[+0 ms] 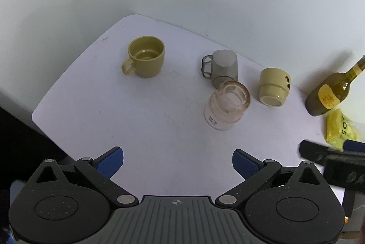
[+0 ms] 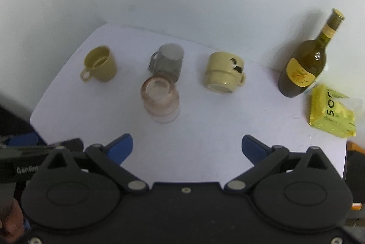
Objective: Flip cup upright
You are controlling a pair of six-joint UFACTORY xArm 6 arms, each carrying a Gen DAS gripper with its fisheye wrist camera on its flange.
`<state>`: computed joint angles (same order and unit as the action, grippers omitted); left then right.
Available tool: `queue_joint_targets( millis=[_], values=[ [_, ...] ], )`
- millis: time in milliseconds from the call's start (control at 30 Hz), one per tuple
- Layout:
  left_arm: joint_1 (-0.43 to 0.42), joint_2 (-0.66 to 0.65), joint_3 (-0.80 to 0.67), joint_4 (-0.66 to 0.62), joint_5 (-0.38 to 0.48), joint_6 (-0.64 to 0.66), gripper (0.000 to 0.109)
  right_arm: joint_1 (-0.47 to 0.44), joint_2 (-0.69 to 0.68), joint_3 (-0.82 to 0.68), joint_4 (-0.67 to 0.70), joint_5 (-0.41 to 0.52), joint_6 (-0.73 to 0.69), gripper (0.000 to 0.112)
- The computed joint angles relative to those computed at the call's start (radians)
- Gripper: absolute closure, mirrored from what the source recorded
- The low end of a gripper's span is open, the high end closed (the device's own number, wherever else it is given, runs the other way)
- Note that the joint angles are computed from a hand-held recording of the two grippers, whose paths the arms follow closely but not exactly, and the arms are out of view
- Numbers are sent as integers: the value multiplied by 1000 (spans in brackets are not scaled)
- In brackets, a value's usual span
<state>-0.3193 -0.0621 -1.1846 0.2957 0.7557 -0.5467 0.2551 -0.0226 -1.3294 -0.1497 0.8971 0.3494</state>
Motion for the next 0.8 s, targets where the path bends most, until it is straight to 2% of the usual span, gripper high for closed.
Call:
queue_joint_targets(
  millis=[33, 200, 800],
  values=[
    [-11, -3, 5, 36, 3, -22, 6, -6, -1, 1, 11, 1, -12, 9],
    [-25, 2, -3, 66, 21, -57, 6, -14, -14, 16, 18, -11, -40, 9],
    [-30, -6, -10, 95, 63, -96, 6, -8, -17, 15, 47, 3, -102, 9]
  ],
)
